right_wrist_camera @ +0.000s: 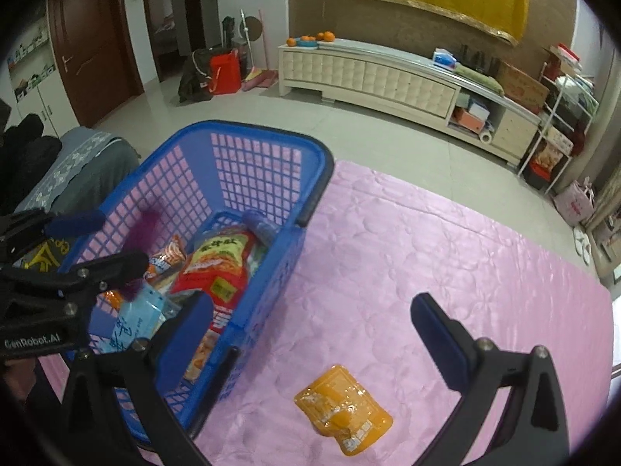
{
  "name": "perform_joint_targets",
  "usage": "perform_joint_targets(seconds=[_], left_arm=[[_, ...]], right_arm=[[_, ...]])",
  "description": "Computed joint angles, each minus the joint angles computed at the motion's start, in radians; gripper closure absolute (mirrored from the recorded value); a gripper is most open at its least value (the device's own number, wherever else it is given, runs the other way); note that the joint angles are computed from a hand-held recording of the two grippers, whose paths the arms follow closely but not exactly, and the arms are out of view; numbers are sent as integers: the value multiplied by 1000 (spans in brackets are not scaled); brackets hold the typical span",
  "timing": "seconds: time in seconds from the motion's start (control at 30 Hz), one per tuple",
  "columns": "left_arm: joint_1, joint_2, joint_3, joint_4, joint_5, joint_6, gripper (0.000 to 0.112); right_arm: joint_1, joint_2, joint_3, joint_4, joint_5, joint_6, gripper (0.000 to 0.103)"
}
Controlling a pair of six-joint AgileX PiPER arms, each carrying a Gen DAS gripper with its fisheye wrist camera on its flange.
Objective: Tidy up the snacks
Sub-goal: 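Carry both packs over the basket and open both grippers to drop them, then move the right gripper over the yellow pack on the table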
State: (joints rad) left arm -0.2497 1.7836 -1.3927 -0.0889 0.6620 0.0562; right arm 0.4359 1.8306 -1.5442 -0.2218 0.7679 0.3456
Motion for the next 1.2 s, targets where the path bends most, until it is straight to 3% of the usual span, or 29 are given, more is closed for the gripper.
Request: perform_joint_targets(seconds=[0.43,0.57,0.67,0.8,1.1,1.2], left_arm=[[-2,-128,140,-89,-50,53,32],[-40,-170,169,-46,-64,8,32],[-65,-191,178,-3,-62,-33,32],[-68,-208,173,-77,-45,34,32],[-124,-227,153,8,-50,-44,32],[-110,-207,125,-43,-26,-19,32]], right_arm=[[-28,-96,93,56,-18,-38,0],[-22,-139,129,37,-16,-8,0],[-21,-177,153,48,-16,-2,0],[-8,-211,162,41,-5,10,0],[-18,-253,162,31,35,40,0],[-27,-256,161,25,56,46,0]])
